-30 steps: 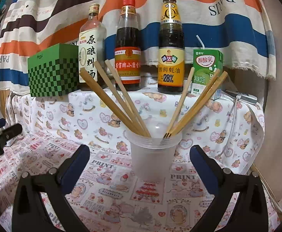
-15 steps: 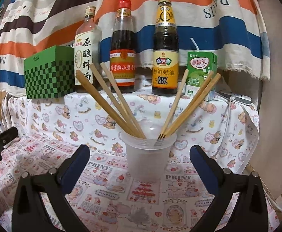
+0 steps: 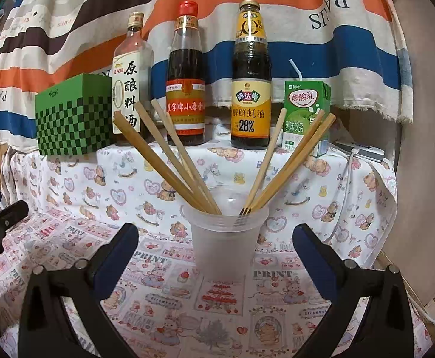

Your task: Organize utensils

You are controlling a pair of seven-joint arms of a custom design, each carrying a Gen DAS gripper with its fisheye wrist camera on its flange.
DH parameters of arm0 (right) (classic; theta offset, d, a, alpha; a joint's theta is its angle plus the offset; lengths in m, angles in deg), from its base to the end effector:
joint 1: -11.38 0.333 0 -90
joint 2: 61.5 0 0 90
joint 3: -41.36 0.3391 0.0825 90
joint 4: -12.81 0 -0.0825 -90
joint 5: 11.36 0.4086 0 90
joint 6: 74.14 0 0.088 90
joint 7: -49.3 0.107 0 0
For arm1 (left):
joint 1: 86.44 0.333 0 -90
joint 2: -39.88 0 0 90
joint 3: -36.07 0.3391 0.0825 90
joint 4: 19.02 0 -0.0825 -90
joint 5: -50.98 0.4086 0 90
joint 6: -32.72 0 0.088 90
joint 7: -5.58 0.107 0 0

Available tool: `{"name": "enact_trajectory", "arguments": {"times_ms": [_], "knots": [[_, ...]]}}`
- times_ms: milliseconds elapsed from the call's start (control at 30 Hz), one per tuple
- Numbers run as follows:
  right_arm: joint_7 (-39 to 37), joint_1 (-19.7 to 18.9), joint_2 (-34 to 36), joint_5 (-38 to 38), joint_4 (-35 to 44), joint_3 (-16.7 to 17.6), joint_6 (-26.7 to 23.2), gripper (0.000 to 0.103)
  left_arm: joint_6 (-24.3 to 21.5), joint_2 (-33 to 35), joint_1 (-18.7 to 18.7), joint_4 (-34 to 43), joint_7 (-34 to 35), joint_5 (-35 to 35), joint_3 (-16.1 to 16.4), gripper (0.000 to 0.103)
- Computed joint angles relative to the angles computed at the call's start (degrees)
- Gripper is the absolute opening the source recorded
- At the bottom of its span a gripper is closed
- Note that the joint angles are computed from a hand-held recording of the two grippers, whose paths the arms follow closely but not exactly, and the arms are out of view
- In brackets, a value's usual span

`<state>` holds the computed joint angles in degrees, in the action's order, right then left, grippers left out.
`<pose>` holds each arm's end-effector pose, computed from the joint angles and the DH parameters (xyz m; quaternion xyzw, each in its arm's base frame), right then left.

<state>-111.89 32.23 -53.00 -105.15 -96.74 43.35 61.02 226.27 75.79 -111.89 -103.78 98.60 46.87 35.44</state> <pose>0.6074 0.2407 0.4727 -0.4585 0.6616 -0.5097 0.3037 0.7117 -0.3367 0.4741 -0.4382 0.6749 -0.5039 0.3140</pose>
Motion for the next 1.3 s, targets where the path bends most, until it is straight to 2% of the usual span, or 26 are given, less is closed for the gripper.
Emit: {"name": "enact_trajectory", "arguments": {"times_ms": [367, 500, 633, 867, 967, 1300], "knots": [[0.2, 0.1, -0.1, 0.1, -0.1, 0.0, -0.4, 0.103, 0.0, 0.0, -0.2, 0.1, 0.0, 0.0, 0.3, 0.103], [0.2, 0.1, -0.1, 0.1, -0.1, 0.0, -0.4, 0.103, 0.5, 0.0, -1.2, -0.1, 0.4, -0.5, 1.6, 0.103], [0.0, 0.0, 0.0, 0.3, 0.0, 0.0, -0.2, 0.103, 0.1, 0.0, 0.0, 0.1, 0.7, 0.3, 0.0, 0.103], [0.1, 0.0, 0.0, 0.6, 0.0, -0.1, -0.2, 0.103, -0.1, 0.2, 0.1, 0.4, 0.6, 0.4, -0.1, 0.103], [0.8, 0.0, -0.1, 0.8, -0.1, -0.1, -0.6, 0.103, 0.2, 0.1, -1.0, 0.2, 0.4, -0.5, 1.3, 0.103], [1.1, -0.2, -0.3, 1.9, -0.3, -0.1, -0.8, 0.103, 0.1, 0.0, -2.0, 0.0, 0.6, -1.6, 2.5, 0.103]]}}
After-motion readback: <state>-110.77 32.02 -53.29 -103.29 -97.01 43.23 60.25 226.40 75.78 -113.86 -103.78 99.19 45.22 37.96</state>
